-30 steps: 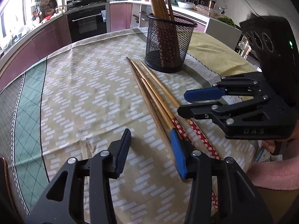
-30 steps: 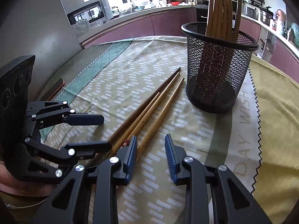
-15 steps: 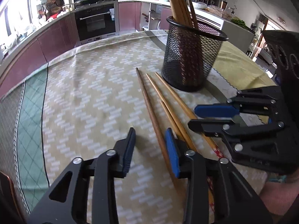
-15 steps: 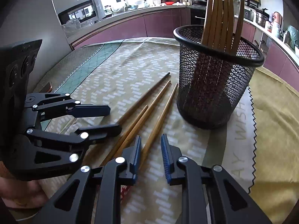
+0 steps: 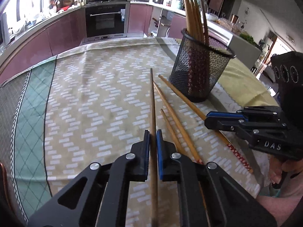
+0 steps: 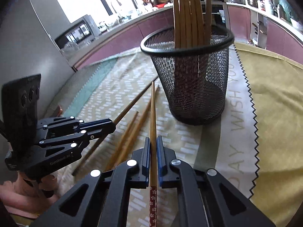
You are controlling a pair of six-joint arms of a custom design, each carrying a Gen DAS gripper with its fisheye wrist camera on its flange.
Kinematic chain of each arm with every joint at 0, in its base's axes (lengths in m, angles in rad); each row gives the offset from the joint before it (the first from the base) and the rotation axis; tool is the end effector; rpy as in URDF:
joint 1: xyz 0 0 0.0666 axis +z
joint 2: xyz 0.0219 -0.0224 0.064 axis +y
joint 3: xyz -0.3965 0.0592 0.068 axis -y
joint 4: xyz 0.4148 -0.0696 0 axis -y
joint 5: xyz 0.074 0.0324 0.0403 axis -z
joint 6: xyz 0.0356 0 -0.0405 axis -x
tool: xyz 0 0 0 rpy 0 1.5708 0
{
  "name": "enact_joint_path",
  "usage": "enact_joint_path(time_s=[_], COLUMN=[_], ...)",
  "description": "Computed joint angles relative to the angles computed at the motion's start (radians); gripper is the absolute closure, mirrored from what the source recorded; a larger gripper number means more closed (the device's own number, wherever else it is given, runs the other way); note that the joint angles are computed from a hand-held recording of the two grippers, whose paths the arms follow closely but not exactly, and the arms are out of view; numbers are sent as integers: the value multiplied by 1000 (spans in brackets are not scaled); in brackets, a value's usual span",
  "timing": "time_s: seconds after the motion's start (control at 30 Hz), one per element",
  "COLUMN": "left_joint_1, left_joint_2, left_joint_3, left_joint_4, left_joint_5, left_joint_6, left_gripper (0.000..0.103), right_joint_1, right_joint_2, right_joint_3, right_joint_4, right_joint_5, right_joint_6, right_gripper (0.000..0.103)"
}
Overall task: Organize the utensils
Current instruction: 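Lift both held chopsticks upright and carry them above the mesh cup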
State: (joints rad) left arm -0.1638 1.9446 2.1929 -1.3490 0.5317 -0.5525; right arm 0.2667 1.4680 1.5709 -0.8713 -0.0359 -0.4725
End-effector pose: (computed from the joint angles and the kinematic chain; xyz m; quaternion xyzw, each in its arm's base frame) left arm 0.6672 -0.1290 0.4834 0.3862 0.8574 -0.2073 0.2698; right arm 0.5208 0.1432 0.4983 0.0876 0.9163 0.1565 0.3581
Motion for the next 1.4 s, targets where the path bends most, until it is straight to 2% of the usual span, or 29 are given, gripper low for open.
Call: enact_joint_path(time_s=[0.23,0.47,0.53,0.6,0.73,0.83,0.87,0.93,1.07,1.27,1.4], left_joint_1=[22,13,8,2,-8,-17,-19,-22,-14,12,31], left_joint_2=[-30,-40,-38,-22,14,19,22,25,22,23,49], left_joint_3=[-32,-64,-62,-40,16,20,26,32,36,84,168], left_joint_4=[-87,-98,-84,-94,-123,-106,-108,-100,-100,-122,-179], left_joint_5=[60,36,23,15,14,2,1,-7,15,102,188], left_joint_6=[-85,-135,-127,-129,-141,-134,-128,-106,-81,-69,-73], left_gripper=[95,95,91,87,86,88,88,95,95,95,95], right_joint_1=[16,21,26,27,27,28,30,27,27,19,11], right_joint_2=[10,43,63,82,92,86,80,63,23,-38,-70], right_joint_3=[11,54,79,100,110,101,95,80,53,18,4], right_joint_4=[-24,-80,-100,-119,-119,-108,-98,-81,-42,18,53], right_joint_5=[-29,-19,-3,16,19,21,27,23,25,29,49], right_joint_6=[61,97,107,114,121,110,107,104,106,99,89], right_gripper=[97,97,95,90,91,97,97,97,97,97,97])
